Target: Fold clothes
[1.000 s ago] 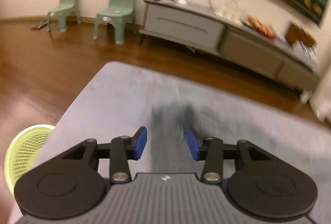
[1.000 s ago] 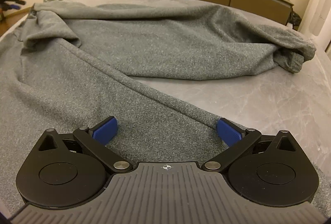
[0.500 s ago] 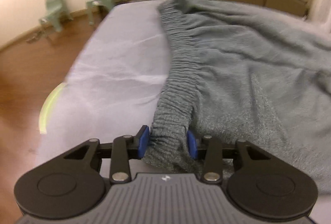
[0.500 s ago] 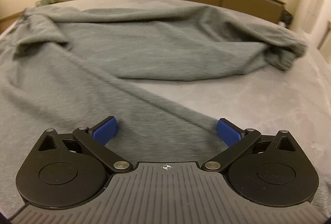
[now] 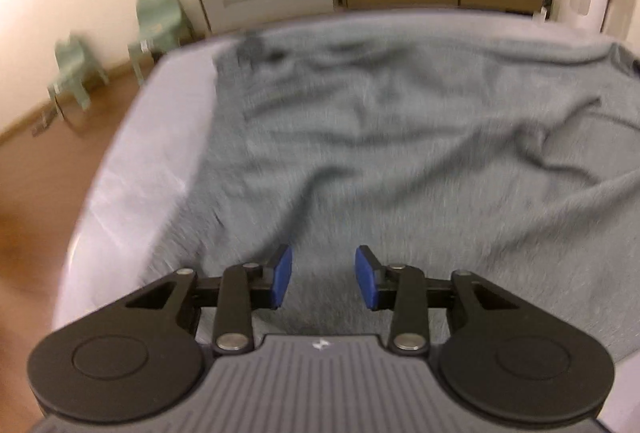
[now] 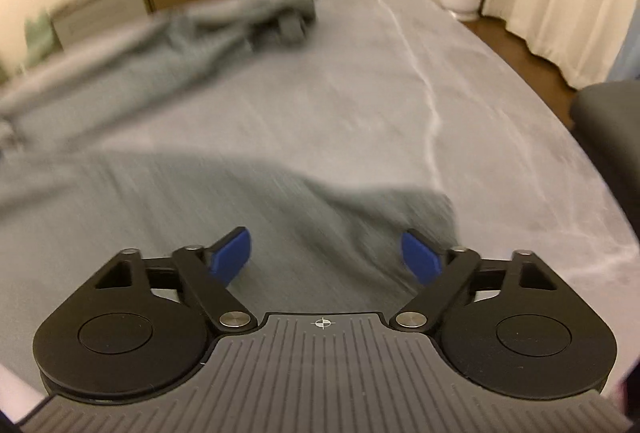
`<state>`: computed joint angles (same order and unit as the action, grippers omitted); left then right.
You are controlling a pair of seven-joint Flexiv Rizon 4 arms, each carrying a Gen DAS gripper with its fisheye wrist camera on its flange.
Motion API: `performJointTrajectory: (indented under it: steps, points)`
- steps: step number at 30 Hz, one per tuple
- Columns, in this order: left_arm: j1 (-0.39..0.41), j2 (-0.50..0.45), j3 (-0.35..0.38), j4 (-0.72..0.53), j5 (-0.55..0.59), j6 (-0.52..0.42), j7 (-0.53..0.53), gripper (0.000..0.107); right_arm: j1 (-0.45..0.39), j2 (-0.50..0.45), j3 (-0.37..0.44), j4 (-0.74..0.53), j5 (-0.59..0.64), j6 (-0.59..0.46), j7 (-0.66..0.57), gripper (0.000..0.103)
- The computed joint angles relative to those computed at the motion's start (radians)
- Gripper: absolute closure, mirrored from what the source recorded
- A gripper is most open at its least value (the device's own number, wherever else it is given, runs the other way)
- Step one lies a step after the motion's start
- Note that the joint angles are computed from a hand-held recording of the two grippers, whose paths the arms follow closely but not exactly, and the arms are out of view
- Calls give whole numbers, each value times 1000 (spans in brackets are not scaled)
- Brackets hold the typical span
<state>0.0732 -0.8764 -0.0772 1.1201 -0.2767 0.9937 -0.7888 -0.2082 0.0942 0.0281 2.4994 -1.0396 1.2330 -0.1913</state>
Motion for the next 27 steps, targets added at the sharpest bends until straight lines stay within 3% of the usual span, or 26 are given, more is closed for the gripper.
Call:
performJointTrajectory:
  steps: [1,3,6,8,9,11,13,15,18,21,24,26,27]
  points:
    - [1,-4,10,1,-2,-4,-21,68,2,-9,-5,-2,16,-12,-48,18]
    - [8,1,23,9,-7,-26,-60,66,-11,-23,-29,-12,51,1,-115,17]
    - [10,37,39,56,16,-16,-74,62,-9,-59,-47,-59,170,-8,-242,18]
    - [-3,57,63,85,47,17,-94,65,6,-76,-48,-101,268,-29,-342,21]
    - [8,68,39,96,29,28,-90,68,15,-74,-50,-118,297,-28,-381,25]
    - [26,87,-6,118,-12,52,-79,68,-18,-66,-60,-123,180,92,-286,15]
    - [41,101,-50,131,-61,71,-65,67,-67,-100,-89,-167,-4,253,-125,12]
    - [35,61,-94,66,-117,37,-65,65,-65,-180,-121,-271,-139,293,-48,11]
    - [3,-14,-121,-36,-175,-12,-107,65,5,-324,-143,-442,-121,195,-184,10]
    - [-40,-89,-89,-148,-163,-111,-177,65,61,-463,-138,-604,18,68,-402,10]
    - [-46,-106,-97,-169,-150,-106,-146,64,89,-559,-153,-713,82,25,-543,10]
    - [-47,-115,-102,-182,-154,-113,-143,64,100,-613,-148,-779,143,-18,-645,15]
    - [-48,-115,-100,-182,-150,-111,-138,64,99,-640,-135,-816,190,-51,-703,32]
